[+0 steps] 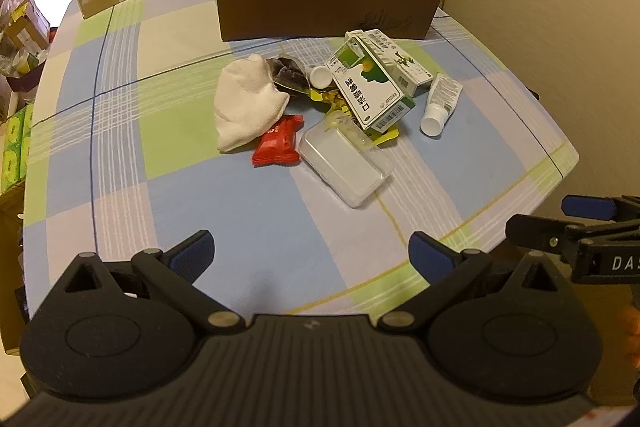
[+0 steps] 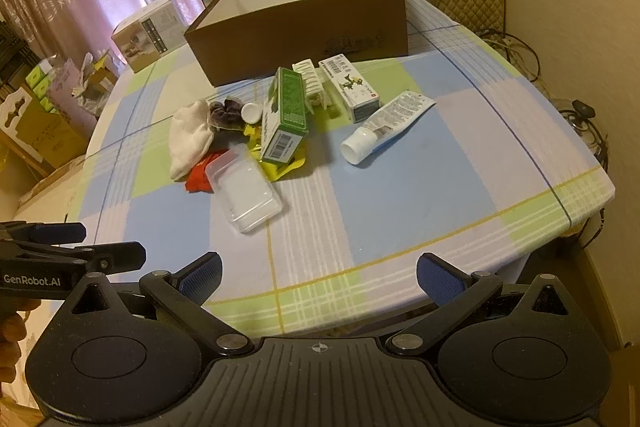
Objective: Organize objects
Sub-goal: 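Move left tool toward clear plastic tray while right tool approaches green-and-white box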
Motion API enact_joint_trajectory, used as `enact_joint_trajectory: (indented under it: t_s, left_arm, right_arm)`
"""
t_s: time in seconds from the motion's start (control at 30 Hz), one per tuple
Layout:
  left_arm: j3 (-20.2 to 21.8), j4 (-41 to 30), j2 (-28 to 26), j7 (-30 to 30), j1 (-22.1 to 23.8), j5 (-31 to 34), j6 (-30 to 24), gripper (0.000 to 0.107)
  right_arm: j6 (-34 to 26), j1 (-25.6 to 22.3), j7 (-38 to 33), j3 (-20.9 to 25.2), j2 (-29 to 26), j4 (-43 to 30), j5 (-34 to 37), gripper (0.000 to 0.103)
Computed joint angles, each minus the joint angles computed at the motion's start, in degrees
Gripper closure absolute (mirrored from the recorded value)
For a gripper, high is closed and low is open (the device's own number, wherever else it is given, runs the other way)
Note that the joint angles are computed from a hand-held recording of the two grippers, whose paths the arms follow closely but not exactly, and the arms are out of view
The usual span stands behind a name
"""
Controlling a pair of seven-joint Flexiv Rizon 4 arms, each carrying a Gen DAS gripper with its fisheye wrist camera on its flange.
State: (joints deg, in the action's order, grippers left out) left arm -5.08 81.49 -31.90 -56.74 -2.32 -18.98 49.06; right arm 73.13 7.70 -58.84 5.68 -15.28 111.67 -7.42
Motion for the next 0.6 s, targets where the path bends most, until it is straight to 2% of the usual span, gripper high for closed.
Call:
enact_joint_trajectory:
  t_s: [0.6]
  left_arm:
    - [2.01,-13.42,-9.86,-11.29,-5.27,6.62,-3.02,0.005]
  right_arm:
    - [-4.69,-5.95,-11.02,0.87,-4.72,-8.65,7.49,0.002]
